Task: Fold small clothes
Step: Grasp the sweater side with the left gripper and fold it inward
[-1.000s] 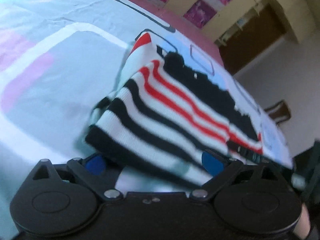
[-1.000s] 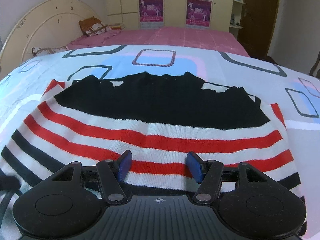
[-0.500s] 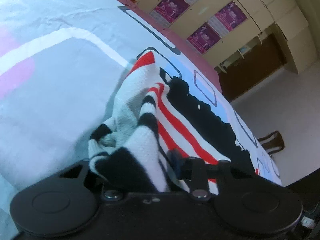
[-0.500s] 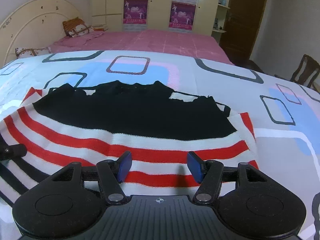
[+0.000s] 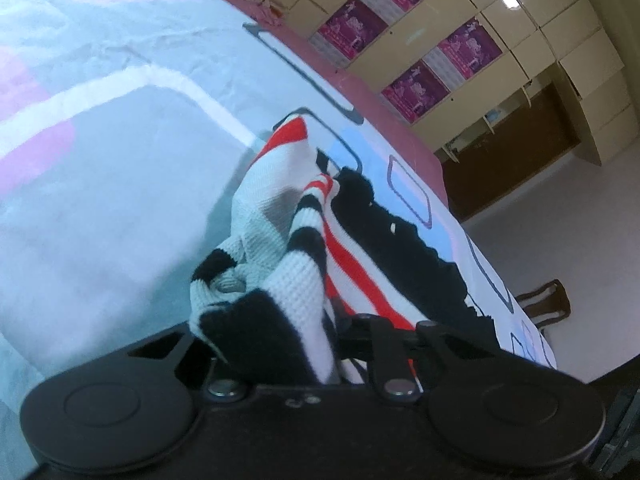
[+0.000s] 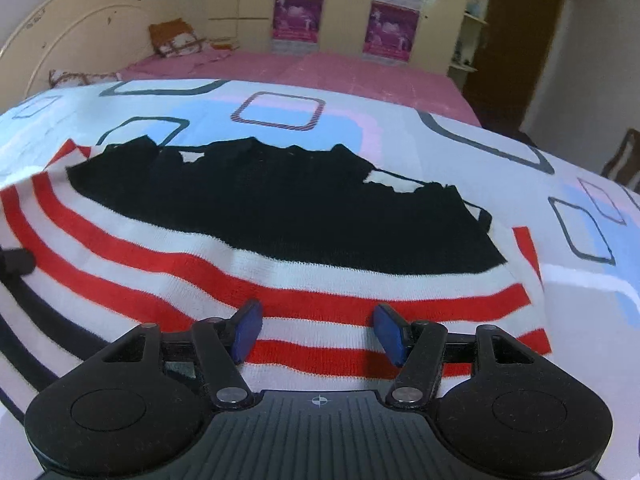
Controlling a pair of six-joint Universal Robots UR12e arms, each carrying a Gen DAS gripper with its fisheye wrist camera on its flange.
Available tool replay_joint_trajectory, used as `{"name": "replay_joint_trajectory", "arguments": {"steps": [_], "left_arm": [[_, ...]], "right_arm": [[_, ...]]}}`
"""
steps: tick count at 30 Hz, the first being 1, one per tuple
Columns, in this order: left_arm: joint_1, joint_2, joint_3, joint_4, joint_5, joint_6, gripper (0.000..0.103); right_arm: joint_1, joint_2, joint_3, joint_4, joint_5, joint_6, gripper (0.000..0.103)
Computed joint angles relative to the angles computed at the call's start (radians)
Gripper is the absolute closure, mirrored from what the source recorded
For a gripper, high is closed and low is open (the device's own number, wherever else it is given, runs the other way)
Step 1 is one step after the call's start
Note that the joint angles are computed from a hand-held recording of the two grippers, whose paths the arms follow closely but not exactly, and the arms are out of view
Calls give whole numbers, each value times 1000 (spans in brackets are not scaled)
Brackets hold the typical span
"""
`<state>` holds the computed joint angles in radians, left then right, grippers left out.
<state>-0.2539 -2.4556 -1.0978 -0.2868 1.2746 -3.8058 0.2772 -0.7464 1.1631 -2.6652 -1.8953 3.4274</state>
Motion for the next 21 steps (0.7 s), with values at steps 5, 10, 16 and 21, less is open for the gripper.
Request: {"name": "replay_joint_trajectory", "arguments": {"steps": [5, 10, 16, 21], "left_arm": [[-22, 7, 19, 19, 51, 64, 87], [-48, -5, 79, 13, 55, 209, 87], [-89, -44, 187, -14, -21, 386, 87], [-132, -99, 290, -81, -108, 515, 87]], "right_arm": [[-12, -8, 20, -37, 45, -23, 43], [-21, -17, 37, -64, 84, -35, 42], [-33, -51, 88, -116, 82, -6, 42], [-57, -126, 203, -159, 41, 47, 42]]}}
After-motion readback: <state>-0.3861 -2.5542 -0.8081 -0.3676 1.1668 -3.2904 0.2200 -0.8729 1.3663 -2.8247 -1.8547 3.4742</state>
